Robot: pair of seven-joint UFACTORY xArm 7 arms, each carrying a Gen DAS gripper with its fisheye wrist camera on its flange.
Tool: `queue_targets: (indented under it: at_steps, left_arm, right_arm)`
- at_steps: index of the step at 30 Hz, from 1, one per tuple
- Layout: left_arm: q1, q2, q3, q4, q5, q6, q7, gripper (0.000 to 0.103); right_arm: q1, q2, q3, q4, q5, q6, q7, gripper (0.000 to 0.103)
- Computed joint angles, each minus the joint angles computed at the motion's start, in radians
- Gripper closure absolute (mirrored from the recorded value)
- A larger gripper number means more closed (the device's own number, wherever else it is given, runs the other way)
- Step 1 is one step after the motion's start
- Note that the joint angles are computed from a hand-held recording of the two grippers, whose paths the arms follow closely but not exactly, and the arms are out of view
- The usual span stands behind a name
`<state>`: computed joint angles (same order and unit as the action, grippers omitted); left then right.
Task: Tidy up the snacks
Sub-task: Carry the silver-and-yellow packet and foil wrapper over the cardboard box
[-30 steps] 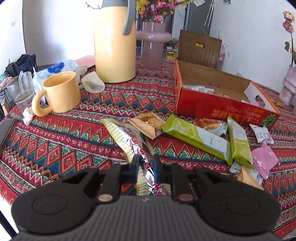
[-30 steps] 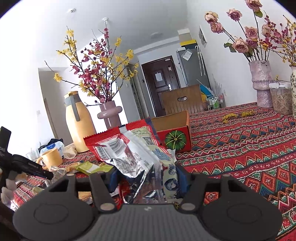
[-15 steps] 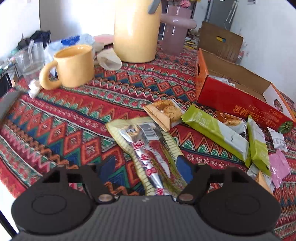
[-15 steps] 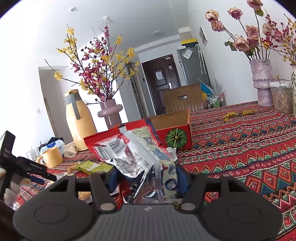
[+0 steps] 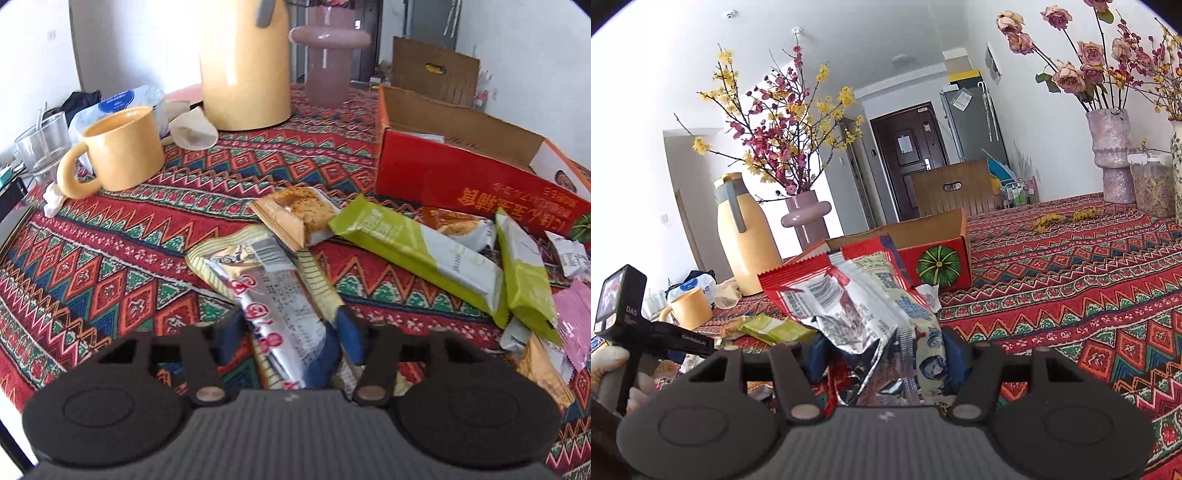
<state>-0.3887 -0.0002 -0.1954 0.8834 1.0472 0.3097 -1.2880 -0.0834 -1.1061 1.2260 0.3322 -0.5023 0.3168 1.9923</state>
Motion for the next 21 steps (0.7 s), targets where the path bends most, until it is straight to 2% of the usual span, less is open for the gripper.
queue_targets:
  at_steps: [4,12,21]
  left_arm:
    - [-0.005,-0.005,-0.005,-0.006,0.100,-0.004,-0.081,0.058]
    - [0.013,-0.027,-0.002,-0.034,0.119,-0.071,-0.087,0.067]
    - [0.073,-0.095,-0.017,-0.070,0.204,-0.178,-0.133,0.068]
  right_arm:
    - [-0.009,0.005,0.003,0.005,-0.001,-0.007,-0.001,0.042]
    - [-0.006,0.006,0.004,0.007,0.003,0.002,-0.002,0.042]
    - [-0.016,0.015,-0.001,0.017,-0.004,0.002,-0.021,0.042]
